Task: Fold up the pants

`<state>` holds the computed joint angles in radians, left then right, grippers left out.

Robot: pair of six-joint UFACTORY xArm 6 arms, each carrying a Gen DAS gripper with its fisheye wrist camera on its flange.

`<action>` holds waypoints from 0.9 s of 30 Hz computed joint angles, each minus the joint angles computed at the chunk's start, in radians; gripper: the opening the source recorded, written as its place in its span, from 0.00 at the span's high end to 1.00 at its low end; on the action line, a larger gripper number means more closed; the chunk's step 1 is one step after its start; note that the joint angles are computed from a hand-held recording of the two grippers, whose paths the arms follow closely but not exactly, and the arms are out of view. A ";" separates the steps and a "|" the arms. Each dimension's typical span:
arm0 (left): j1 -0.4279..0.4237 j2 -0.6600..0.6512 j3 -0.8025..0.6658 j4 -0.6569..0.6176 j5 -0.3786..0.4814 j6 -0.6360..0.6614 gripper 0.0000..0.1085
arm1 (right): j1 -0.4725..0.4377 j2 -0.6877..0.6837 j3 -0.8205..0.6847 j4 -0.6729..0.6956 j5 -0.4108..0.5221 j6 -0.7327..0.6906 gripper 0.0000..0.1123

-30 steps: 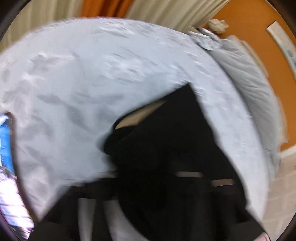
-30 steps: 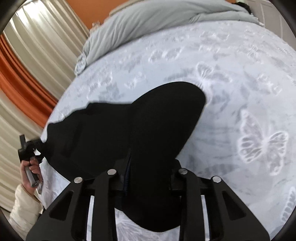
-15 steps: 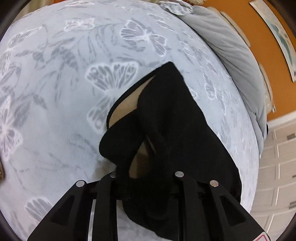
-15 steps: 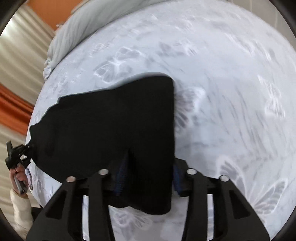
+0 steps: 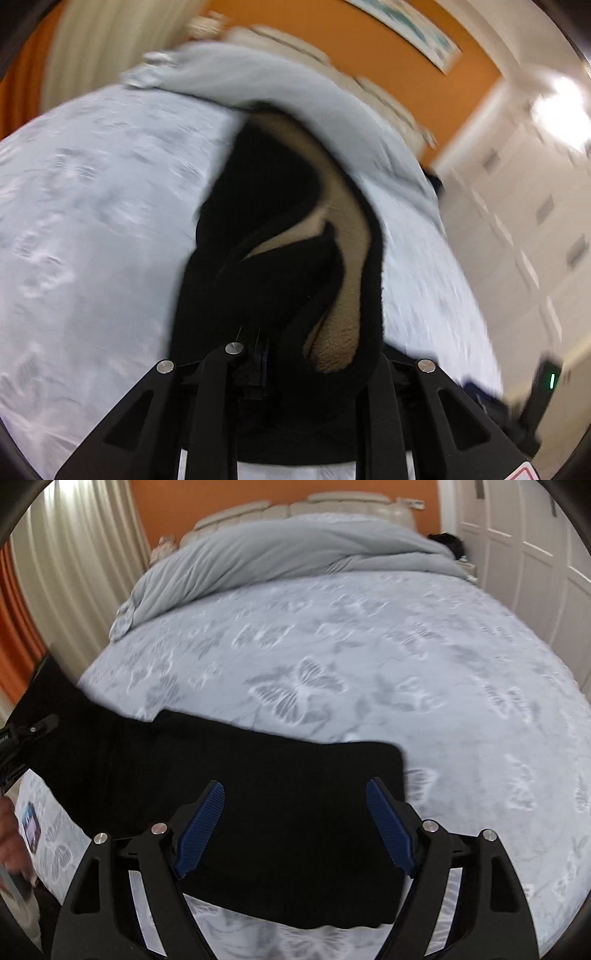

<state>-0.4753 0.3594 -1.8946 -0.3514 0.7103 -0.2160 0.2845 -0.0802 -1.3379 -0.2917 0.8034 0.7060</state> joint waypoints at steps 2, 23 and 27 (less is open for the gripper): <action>-0.027 0.041 -0.015 -0.015 0.083 0.017 0.83 | 0.003 0.036 -0.021 0.020 0.026 -0.013 0.31; -0.061 -0.003 0.068 0.129 0.155 0.000 0.33 | 0.003 0.141 -0.061 0.849 -0.211 -0.435 0.26; -0.093 -0.052 0.134 0.187 0.099 -0.015 0.31 | 0.025 0.232 -0.172 0.855 -0.117 -0.432 0.20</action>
